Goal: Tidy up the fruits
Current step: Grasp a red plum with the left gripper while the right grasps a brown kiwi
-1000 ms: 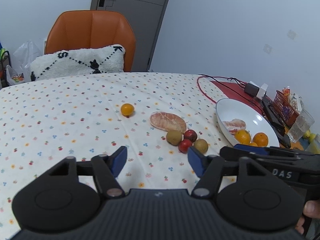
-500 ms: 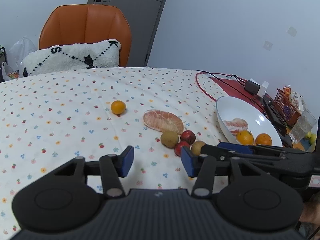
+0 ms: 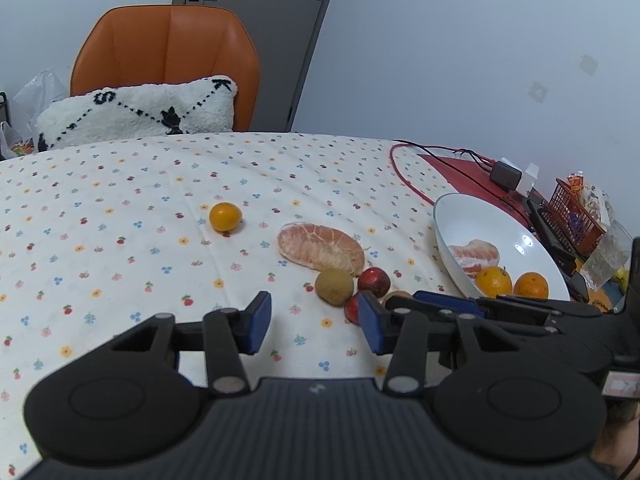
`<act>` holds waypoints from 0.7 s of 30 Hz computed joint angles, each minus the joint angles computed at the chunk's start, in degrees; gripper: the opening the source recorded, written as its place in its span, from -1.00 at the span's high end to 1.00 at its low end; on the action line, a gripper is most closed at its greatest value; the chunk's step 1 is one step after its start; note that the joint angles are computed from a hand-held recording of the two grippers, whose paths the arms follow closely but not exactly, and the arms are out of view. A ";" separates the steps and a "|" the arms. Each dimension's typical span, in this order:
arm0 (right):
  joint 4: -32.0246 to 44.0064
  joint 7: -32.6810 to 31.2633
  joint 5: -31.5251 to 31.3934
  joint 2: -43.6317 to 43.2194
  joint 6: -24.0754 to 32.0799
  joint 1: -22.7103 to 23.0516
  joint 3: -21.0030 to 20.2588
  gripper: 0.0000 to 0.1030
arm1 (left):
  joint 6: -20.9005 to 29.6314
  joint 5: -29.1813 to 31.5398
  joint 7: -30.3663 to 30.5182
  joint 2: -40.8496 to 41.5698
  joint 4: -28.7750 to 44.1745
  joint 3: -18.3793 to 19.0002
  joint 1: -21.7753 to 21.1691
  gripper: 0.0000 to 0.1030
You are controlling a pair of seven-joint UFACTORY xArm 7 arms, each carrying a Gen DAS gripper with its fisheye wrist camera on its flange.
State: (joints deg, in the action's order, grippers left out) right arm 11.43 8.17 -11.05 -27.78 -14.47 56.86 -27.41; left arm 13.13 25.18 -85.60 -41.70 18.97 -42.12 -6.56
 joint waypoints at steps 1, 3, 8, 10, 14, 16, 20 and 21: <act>-0.27 -0.04 -0.02 -0.51 0.05 -0.43 0.30 0.56 | -0.31 0.18 -0.09 0.27 0.19 -0.28 0.39 0.12; -0.77 -0.31 0.09 -1.81 0.53 -1.30 0.89 0.56 | -0.98 0.55 -0.14 0.91 0.57 -0.88 1.16 0.14; -2.42 -1.87 1.72 -5.41 1.68 -4.01 3.40 0.56 | -2.80 0.94 -0.45 2.48 1.24 -2.31 3.12 0.27; -3.05 -2.55 2.68 -6.82 1.99 -4.85 4.34 0.56 | -3.43 1.10 -0.46 3.46 1.77 -3.08 4.18 0.29; -4.10 -4.01 4.54 -9.43 2.80 -6.01 5.32 0.56 | -4.10 1.68 -0.51 5.62 3.42 -5.15 6.61 0.29; -4.51 -4.82 5.52 -10.48 3.21 -6.35 5.34 0.55 | -4.24 2.15 -0.58 6.73 4.37 -6.39 7.92 0.29; -5.39 -6.41 7.45 -12.35 3.95 -7.26 5.76 0.55 | -1.75 3.79 -1.69 8.60 6.87 -9.73 10.98 0.29; -5.61 -6.80 7.88 -12.83 4.13 -7.48 5.85 0.55 | -1.29 4.49 -2.26 8.76 7.38 -10.56 11.76 0.29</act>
State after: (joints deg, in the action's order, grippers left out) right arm 5.82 1.36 -3.17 -40.61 -10.34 49.38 -21.57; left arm 11.84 29.67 -87.86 -32.94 26.34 -52.69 5.19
